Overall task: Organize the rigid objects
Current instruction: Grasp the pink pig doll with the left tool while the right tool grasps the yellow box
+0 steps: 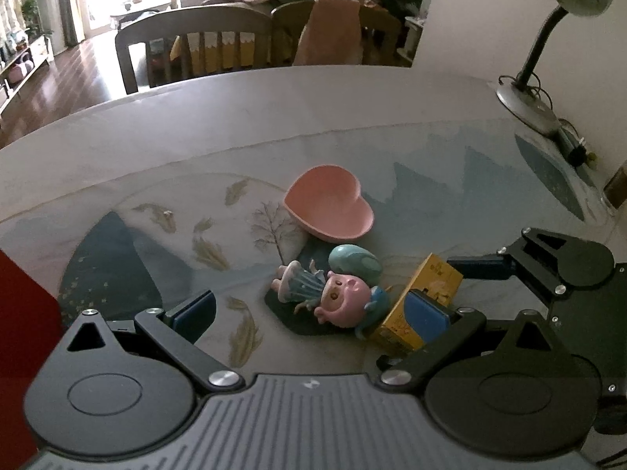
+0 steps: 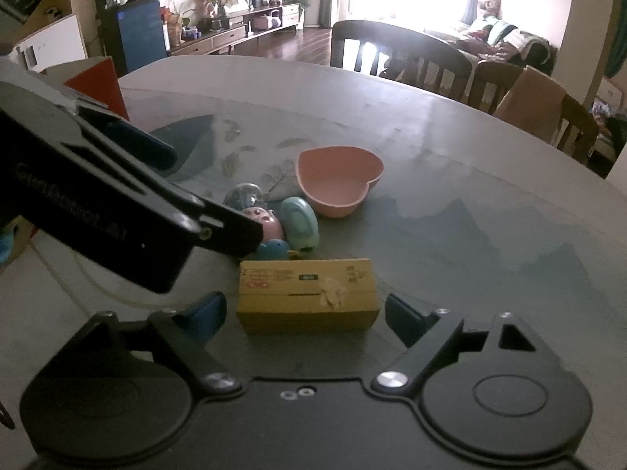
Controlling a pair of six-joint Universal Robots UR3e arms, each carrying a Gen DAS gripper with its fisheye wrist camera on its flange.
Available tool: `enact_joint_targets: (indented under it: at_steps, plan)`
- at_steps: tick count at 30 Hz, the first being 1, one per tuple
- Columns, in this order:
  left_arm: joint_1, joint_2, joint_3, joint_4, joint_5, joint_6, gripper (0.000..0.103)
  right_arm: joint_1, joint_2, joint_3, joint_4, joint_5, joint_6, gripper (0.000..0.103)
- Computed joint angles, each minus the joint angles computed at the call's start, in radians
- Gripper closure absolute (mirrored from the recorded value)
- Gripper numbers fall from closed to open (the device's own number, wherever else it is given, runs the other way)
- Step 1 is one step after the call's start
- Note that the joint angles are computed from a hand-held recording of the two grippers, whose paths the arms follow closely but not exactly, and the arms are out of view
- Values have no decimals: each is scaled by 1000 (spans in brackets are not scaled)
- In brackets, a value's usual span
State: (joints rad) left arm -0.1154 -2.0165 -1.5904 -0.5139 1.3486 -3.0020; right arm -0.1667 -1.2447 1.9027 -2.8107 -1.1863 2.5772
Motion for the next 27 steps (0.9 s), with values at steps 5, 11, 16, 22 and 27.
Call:
enact_joint_targets:
  at_steps: [5, 11, 16, 22, 27]
  plan:
    - [-2, -23, 13, -4, -11, 12, 0, 3, 8, 4, -13, 5, 4, 28]
    - [1, -49, 28, -6, -34, 10, 0, -37, -18, 35, 4, 58, -24, 34]
    - [1, -70, 32, 10, -57, 39, 0, -92, -68, 76, 53, 92, -87, 34]
    - [-13, -121, 69, 24, -53, 66, 1, -135, -104, 97, 99, 104, -125, 33]
    - [-38, -163, 100, 48, -11, 84, 8, -136, -107, 105, 90, 105, -114, 33]
